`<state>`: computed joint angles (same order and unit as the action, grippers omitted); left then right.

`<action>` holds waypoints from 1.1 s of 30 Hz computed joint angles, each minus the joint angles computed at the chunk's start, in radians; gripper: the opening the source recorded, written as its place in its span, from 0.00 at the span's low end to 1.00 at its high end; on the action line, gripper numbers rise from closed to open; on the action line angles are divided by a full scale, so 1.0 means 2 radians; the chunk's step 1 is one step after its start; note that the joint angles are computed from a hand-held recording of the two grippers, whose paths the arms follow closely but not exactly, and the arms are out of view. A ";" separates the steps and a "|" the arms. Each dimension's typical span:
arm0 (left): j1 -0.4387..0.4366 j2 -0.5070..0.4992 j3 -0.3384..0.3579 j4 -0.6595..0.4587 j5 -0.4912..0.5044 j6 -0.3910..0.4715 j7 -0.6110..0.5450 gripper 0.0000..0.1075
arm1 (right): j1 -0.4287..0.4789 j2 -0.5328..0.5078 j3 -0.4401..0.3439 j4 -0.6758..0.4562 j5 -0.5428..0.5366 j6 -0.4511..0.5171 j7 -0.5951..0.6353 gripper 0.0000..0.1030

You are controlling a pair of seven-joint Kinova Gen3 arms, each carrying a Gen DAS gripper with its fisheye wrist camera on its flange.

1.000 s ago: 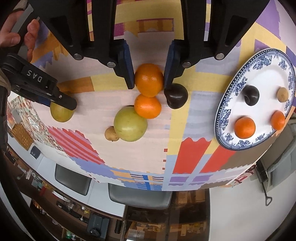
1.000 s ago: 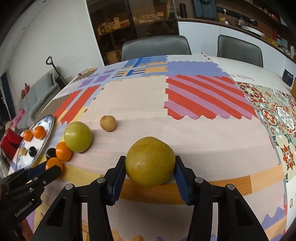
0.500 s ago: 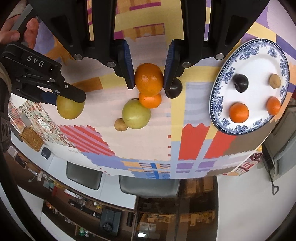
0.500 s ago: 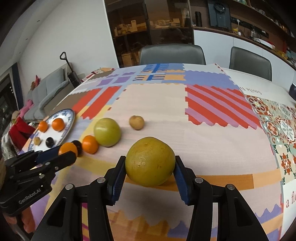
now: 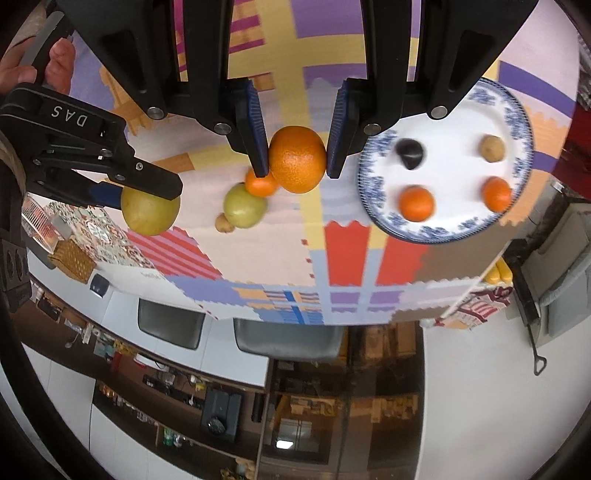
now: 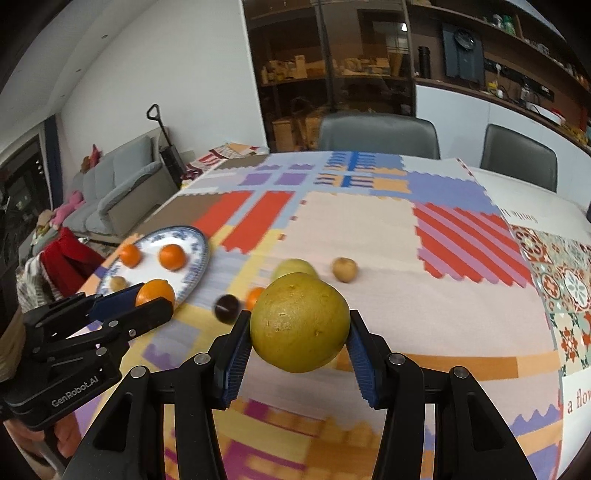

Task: Organize fruits
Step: 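Carry the orange and pomelo toward the plate with both tools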

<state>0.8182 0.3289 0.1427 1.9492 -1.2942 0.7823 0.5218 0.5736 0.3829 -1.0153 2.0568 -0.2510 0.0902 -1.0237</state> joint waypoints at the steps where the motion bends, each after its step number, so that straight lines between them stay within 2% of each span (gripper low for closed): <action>1: 0.002 -0.005 -0.001 0.006 -0.003 0.004 0.005 0.29 | -0.001 -0.002 -0.003 0.001 -0.001 -0.001 -0.001 0.49; 7: 0.000 -0.031 0.012 0.043 -0.017 0.030 0.037 0.29 | -0.004 -0.013 -0.035 0.008 -0.001 -0.013 -0.019 0.49; 13: -0.011 -0.057 0.034 0.077 -0.016 0.056 0.055 0.29 | -0.037 -0.019 -0.035 0.006 0.017 -0.018 -0.048 0.49; 24: -0.036 -0.094 0.061 0.125 -0.010 0.088 0.067 0.29 | -0.146 -0.021 0.021 -0.013 0.046 -0.017 -0.090 0.49; 33: -0.077 -0.111 0.059 0.156 -0.015 0.070 0.030 0.29 | -0.271 -0.009 0.114 -0.051 0.036 0.011 -0.095 0.49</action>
